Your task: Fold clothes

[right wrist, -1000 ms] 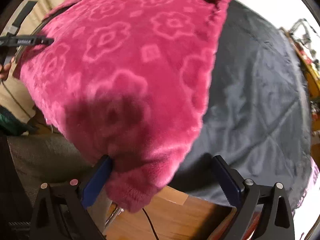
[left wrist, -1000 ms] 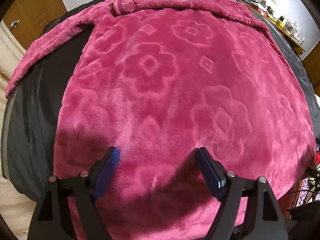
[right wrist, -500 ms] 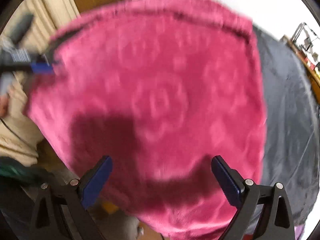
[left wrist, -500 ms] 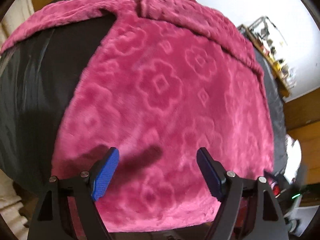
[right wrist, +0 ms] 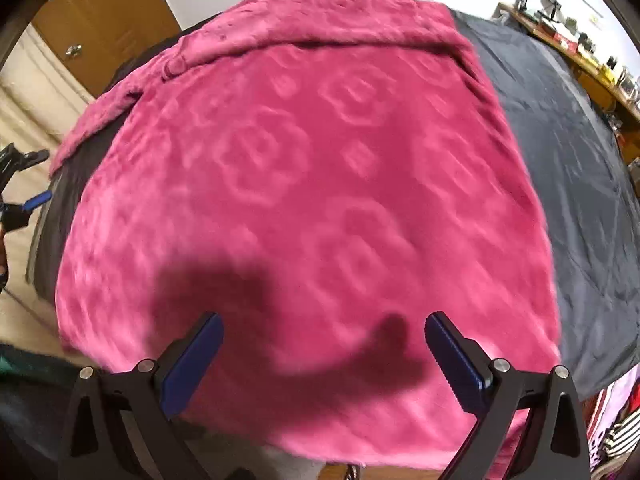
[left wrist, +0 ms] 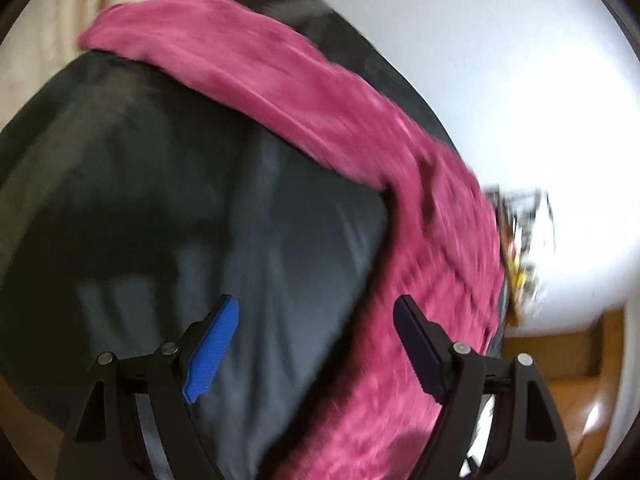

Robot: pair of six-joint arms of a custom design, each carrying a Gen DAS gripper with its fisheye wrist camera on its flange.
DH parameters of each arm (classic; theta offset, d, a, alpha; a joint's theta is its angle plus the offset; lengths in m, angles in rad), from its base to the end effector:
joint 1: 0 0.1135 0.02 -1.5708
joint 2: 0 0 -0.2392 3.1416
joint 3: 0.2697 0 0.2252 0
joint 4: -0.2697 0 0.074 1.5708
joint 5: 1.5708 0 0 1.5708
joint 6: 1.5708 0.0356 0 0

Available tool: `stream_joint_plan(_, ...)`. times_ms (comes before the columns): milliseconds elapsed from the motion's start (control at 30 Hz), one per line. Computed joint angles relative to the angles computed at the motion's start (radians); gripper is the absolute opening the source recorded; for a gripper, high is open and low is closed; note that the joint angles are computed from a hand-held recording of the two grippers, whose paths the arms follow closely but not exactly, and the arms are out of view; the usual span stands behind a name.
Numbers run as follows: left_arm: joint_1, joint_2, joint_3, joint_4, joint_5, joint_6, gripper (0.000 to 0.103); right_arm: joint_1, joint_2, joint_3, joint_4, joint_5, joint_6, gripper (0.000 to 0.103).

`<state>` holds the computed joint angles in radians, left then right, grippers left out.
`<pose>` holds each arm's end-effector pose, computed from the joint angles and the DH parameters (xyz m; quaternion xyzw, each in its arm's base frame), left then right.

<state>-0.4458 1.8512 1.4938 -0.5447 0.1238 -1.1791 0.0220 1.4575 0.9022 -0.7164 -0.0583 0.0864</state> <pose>0.3394 -0.1671 0.2379 -0.3190 0.8874 -0.2780 0.1828 0.2412 0.0074 0.1830 0.0275 0.9880 0.0368 0.1472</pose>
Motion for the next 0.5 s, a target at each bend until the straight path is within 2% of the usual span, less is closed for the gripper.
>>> stream_joint_plan(133, 0.173, -0.034, -0.129, 0.139, 0.064, -0.024, 0.083, 0.233, 0.198, 0.164, -0.002, 0.038, 0.165, 0.102)
stream_joint_plan(233, 0.274, -0.019, -0.156, 0.208, 0.120, -0.031, 0.083, 0.349, 0.325, 0.279, -0.016, 0.047, 0.245, 0.102)
stream_joint_plan(367, 0.366, 0.031, -0.136, 0.292, 0.179, -0.053, 0.083, 0.434, 0.403, 0.379, -0.057, 0.080, 0.327, 0.102)
stream_joint_plan(467, 0.385, 0.109, -0.040, 0.290, 0.182, -0.062, 0.083, 0.455, 0.421, 0.404, -0.077, 0.091, 0.373, 0.102)
stream_joint_plan(500, 0.403, 0.100, -0.046, 0.281, 0.197, -0.048, 0.083, 0.460, 0.424, 0.407, -0.081, 0.095, 0.389, 0.102)
